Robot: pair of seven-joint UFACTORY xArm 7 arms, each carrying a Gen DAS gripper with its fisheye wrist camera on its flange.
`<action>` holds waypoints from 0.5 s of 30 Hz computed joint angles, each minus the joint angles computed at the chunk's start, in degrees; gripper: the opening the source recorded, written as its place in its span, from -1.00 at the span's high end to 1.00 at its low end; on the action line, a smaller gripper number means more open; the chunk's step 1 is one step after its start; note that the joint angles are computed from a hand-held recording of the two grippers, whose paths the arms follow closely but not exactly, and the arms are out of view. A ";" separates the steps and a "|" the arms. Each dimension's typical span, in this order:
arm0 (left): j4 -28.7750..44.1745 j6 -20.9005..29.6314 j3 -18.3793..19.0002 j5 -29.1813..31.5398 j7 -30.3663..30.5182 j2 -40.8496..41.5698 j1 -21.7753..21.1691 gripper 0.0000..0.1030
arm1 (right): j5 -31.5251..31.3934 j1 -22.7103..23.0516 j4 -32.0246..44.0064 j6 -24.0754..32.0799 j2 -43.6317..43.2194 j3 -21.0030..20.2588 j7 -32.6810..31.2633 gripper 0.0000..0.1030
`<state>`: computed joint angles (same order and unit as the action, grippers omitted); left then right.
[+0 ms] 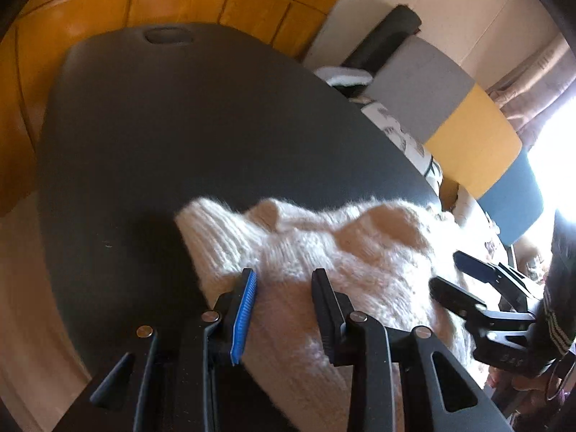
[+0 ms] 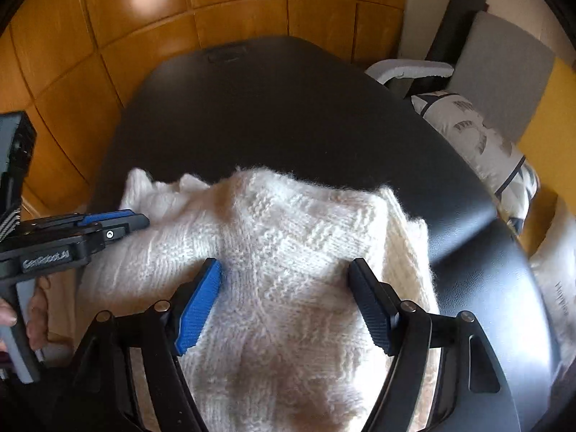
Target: Fold clothes
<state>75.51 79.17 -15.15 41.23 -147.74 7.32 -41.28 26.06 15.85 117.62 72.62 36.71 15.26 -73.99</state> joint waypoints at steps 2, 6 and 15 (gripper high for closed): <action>3.15 4.26 -0.56 -0.09 0.35 1.70 -1.29 0.38 | 1.59 -1.59 -2.84 -1.18 -2.27 0.43 -2.04 -0.46; 10.00 11.28 -0.56 1.16 -0.61 6.00 -5.50 0.38 | 5.65 -6.03 -6.67 1.27 -6.06 0.54 -7.15 -0.46; 29.55 19.33 4.71 0.33 9.84 20.02 -12.36 0.38 | 4.71 -7.25 -19.42 -2.75 -12.80 -4.66 -13.50 -0.46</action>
<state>105.06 98.50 -10.44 41.56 -137.90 27.34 -53.64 30.77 8.61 98.19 69.86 23.91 10.59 -87.49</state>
